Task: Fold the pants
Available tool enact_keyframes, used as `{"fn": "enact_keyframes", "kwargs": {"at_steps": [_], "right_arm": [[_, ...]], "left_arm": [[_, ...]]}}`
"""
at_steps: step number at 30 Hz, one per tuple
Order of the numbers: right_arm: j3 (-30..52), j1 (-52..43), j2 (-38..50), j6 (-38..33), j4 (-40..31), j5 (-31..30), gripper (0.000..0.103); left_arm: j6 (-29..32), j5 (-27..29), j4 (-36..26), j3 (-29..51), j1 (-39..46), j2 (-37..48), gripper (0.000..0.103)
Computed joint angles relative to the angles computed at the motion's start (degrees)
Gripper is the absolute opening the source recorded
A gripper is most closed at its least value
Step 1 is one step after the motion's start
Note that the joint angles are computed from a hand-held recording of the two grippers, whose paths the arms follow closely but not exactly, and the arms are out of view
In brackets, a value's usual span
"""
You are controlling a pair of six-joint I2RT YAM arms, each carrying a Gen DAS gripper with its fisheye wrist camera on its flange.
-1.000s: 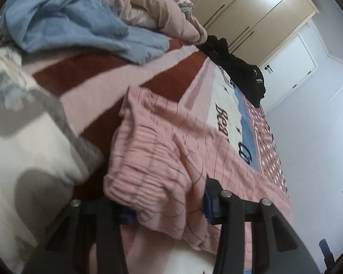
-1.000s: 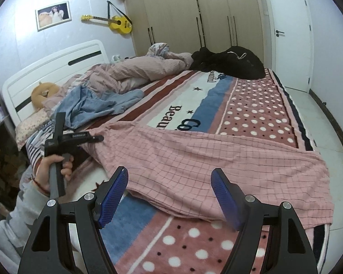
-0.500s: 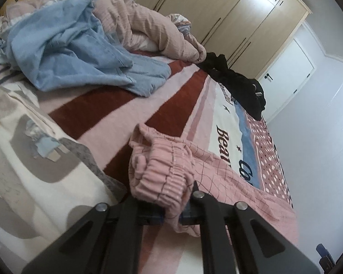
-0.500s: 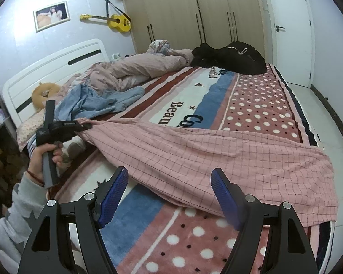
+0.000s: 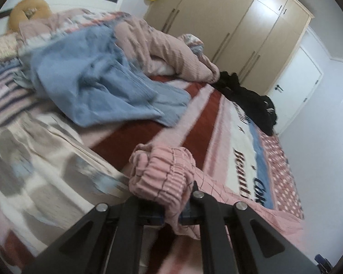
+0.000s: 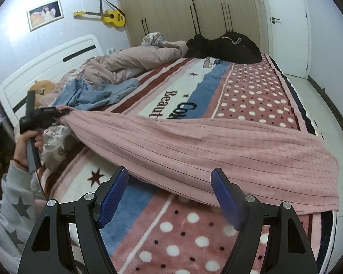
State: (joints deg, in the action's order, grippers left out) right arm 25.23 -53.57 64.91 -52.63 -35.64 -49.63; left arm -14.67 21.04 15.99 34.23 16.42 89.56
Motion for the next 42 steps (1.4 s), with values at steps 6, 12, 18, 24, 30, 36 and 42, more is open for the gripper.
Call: {"fn": "enact_keyframes", "kwargs": {"at_steps": [6, 12, 18, 24, 30, 36, 42], "right_arm": [[0.25, -1.21, 3.49, -0.34, 0.72, 0.83, 0.071], [-0.49, -0.85, 2.94, 0.78, 1.52, 2.08, 0.071], [-1.92, 0.97, 0.65, 2.6, 2.31, 2.66, 0.071], [-2.49, 2.43, -0.58, 3.94, 2.78, 2.12, 0.071], [-2.27, 1.06, 0.25, 2.63, 1.87, 0.6, 0.071], [-1.89, -1.47, 1.41, -1.15, 0.03, 0.38, 0.071], [-0.25, -5.83, 5.66, -5.93, -2.07, -0.59, 0.071]], "left_arm": [[4.31, -1.85, -3.02, 2.92, 7.34, -0.08, 0.005], [8.65, -1.6, -4.92, 5.85, 13.46, 1.99, 0.005], [9.86, -0.14, -6.13, 5.15, 13.65, -0.82, 0.005], [10.18, 1.37, -8.95, 1.51, 7.75, -11.12, 0.005], [9.76, -4.29, -11.31, -1.56, -7.11, -21.49, 0.005], [7.9, -14.06, -8.59, -1.83, -27.88, -19.38, 0.004], [6.43, -20.72, -1.92, -0.87, -44.99, -9.6, 0.004]]}}
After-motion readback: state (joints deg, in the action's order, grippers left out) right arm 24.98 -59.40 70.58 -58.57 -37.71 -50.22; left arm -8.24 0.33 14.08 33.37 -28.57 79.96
